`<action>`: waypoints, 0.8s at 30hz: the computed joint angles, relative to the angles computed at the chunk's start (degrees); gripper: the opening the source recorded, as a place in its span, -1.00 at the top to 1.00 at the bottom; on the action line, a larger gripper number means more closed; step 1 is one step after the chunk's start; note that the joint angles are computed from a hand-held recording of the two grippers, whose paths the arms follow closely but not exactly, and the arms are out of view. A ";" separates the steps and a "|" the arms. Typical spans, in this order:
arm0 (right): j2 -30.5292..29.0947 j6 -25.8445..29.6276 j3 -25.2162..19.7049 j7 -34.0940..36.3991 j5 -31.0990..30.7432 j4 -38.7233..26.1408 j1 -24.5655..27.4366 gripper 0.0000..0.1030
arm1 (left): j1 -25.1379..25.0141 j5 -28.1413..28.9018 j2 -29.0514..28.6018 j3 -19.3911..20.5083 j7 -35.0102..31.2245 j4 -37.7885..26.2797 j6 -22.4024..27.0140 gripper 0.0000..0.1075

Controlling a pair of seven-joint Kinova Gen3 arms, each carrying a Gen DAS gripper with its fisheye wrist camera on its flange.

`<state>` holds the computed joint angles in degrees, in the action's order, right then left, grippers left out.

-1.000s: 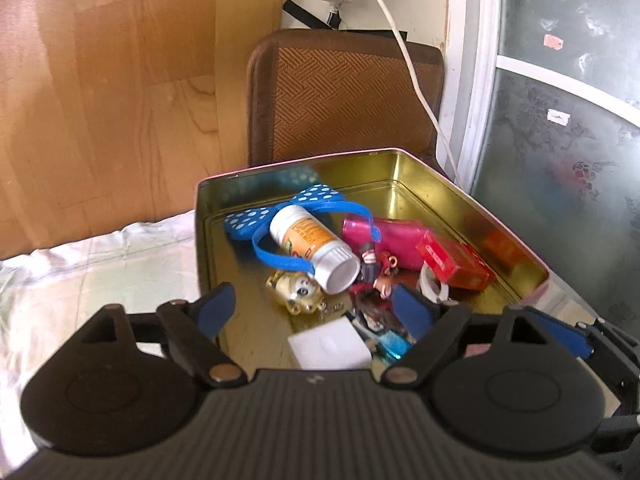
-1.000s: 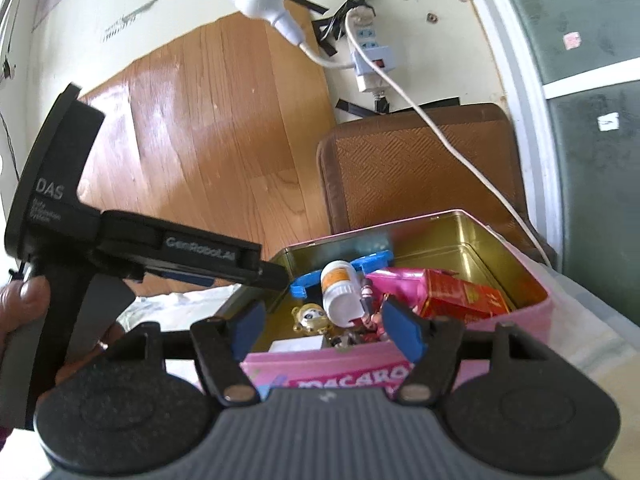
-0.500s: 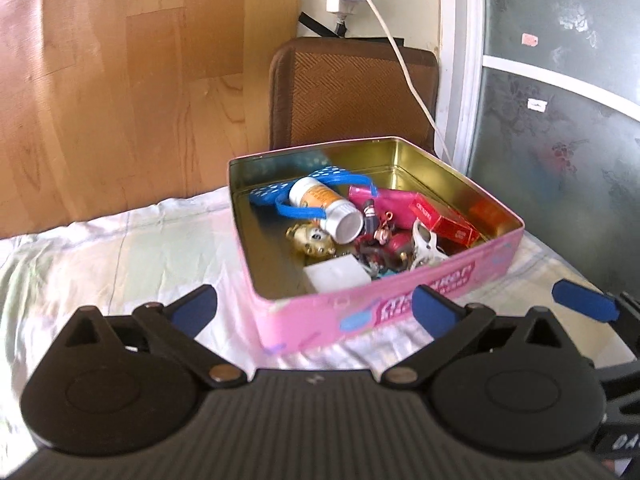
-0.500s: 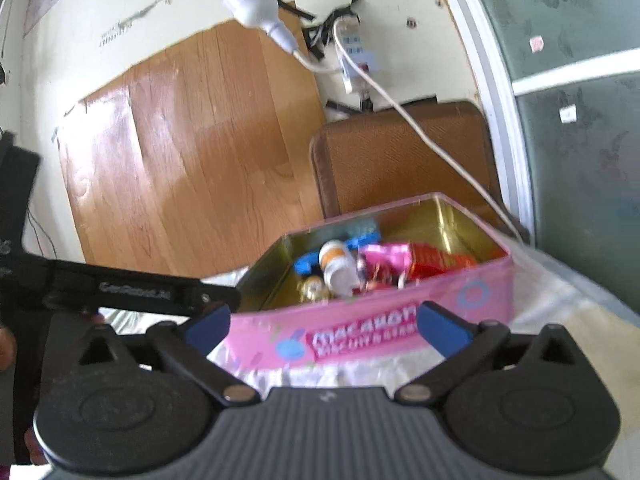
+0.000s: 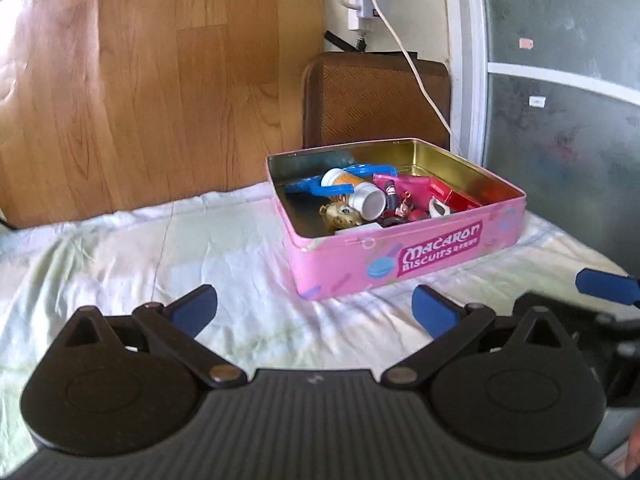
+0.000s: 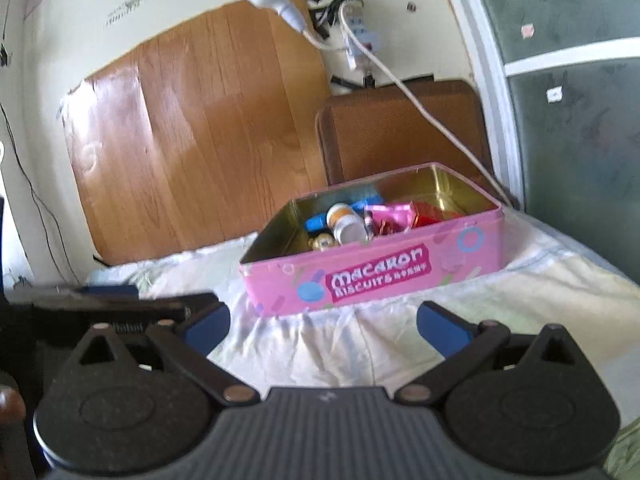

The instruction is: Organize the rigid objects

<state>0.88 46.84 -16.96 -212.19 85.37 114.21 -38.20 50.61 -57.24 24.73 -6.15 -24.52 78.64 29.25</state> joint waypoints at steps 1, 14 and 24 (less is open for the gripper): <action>-0.09 1.59 -0.45 -0.99 0.56 0.21 -0.49 -1.00 | 0.97 -1.07 -0.11 -0.87 1.43 0.39 0.38 -0.92; -3.27 9.62 -3.72 -5.00 0.63 1.79 -3.69 -1.00 | 2.13 -2.92 -1.02 3.96 0.53 0.01 9.30 -0.92; -4.69 8.44 -4.54 -6.39 -0.70 2.49 -3.17 -1.00 | 3.02 -4.19 -0.93 5.73 1.70 -0.01 13.89 -0.92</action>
